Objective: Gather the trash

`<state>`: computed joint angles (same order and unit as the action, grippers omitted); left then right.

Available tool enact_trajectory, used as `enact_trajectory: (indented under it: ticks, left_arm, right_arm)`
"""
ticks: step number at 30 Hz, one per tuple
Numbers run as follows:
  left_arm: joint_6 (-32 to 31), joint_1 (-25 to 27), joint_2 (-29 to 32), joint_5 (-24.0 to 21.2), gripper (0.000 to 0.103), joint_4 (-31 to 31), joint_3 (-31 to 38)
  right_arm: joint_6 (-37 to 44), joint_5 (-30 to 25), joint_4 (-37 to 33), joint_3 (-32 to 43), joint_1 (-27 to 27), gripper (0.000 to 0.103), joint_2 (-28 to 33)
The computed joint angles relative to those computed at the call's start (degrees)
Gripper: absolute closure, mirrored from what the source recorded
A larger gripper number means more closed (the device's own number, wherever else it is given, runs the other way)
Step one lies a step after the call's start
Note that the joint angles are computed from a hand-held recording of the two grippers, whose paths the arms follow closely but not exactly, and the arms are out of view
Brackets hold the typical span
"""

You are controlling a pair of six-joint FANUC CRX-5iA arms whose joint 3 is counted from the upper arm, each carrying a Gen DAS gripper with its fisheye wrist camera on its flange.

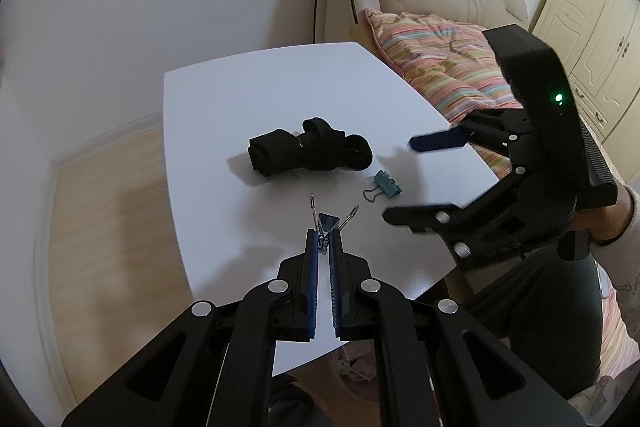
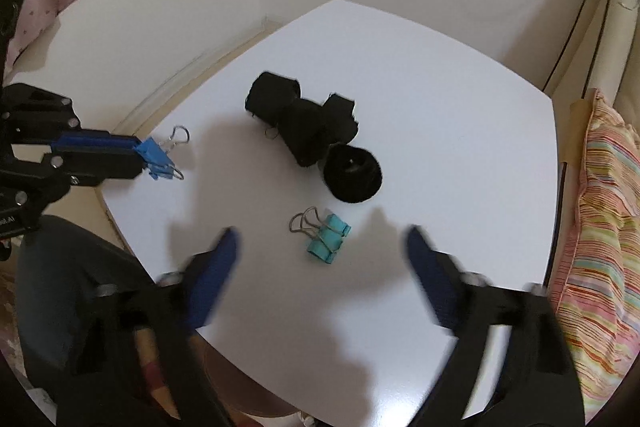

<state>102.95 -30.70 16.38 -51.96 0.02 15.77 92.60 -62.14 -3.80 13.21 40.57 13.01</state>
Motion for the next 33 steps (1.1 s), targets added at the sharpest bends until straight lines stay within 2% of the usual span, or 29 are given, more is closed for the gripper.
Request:
enact_trajectory:
  ticks: [3, 8, 10, 14, 23, 33]
  left_arm:
    - [0.0, 0.0, 0.1, 0.0, 0.097, 0.1, 0.1]
    - [0.0, -0.1, 0.1, 0.0, 0.097, 0.1, 0.1]
    - [-0.1, -0.2, 0.2, 0.1, 0.097, 0.2, 0.1]
    - [-0.1, -0.4, 0.4, 0.3, 0.097, 0.2, 0.1]
    - [-0.5, -0.8, 0.2, 0.7, 0.097, 0.5, 0.0]
    - [-0.3, -1.6, -0.2, 1.2, 0.097, 0.4, -0.1]
  right_arm:
    - [0.7, -0.7, -0.7, 0.6, 0.0, 0.047, 0.6]
    - [1.1, -1.2, -0.5, 0.8, -0.2, 0.077, 1.0]
    - [1.2, -1.4, -0.7, 0.9, -0.3, 0.085, 1.1]
    - [1.4, -1.0, -1.3, 0.7, -0.6, 0.096, 0.6]
    - [1.3, 0.2, -2.3, -0.8, -1.1, 0.103, -2.0]
    - [1.4, 0.6, -2.5, -1.7, -1.5, 0.103, -4.7]
